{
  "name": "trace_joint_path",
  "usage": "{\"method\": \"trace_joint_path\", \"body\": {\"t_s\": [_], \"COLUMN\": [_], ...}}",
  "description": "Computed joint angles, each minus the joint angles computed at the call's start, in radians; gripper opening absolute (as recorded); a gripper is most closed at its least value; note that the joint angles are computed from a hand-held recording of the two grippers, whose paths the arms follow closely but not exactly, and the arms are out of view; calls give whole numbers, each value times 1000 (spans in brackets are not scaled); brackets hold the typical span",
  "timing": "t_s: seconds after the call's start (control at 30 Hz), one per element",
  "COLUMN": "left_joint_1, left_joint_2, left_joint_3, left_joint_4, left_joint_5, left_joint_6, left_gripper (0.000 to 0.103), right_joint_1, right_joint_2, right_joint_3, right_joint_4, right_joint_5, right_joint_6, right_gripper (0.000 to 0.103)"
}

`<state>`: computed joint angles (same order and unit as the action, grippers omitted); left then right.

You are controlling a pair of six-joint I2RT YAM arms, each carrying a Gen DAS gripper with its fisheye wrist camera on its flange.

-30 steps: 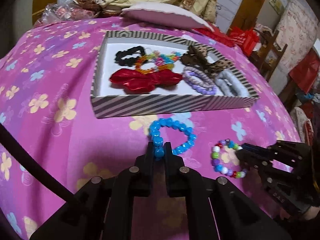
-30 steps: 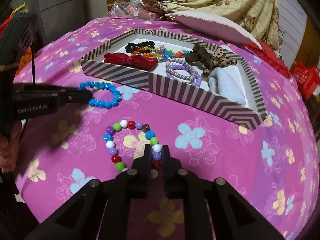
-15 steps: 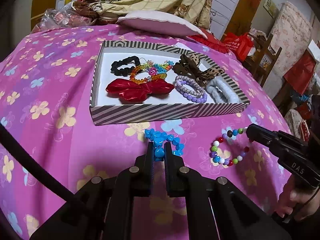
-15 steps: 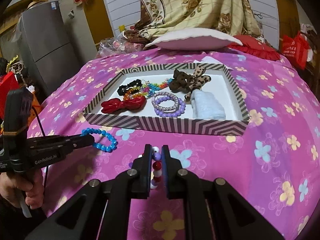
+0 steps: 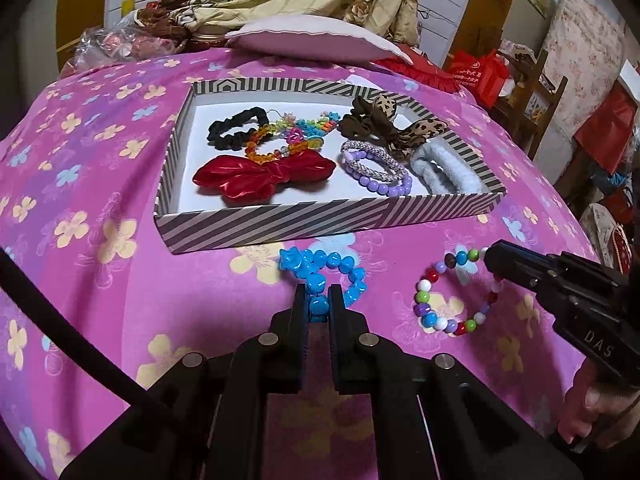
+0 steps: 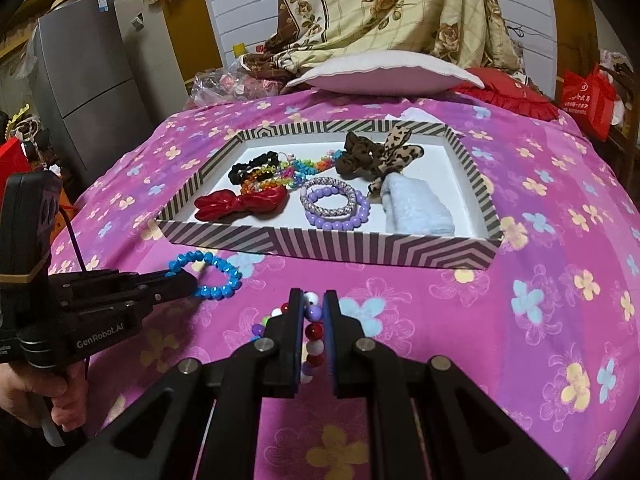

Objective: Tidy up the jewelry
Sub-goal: 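Lift both bracelets and carry them over the striped box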

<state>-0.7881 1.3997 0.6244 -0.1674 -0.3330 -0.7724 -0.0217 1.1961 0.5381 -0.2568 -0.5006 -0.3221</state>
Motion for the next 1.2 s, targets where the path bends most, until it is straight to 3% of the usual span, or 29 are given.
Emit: {"method": "trace_joint_path", "body": {"t_s": [0.87,1.2], "left_joint_1": [-15,-58], "left_joint_2": [-17,-148], "left_joint_3": [-1,93], "left_joint_4": [-6,-141], "left_joint_5": [-13,-77], "left_joint_6": [8,46], "left_gripper": [4,4], "right_joint_1": [-41,-117], "right_joint_2": [-18,-50], "right_joint_3": [27,107], "right_joint_4": [6,-28], "right_joint_5": [-32,-140], "right_joint_6": [44,89], "right_gripper": [9,9]}}
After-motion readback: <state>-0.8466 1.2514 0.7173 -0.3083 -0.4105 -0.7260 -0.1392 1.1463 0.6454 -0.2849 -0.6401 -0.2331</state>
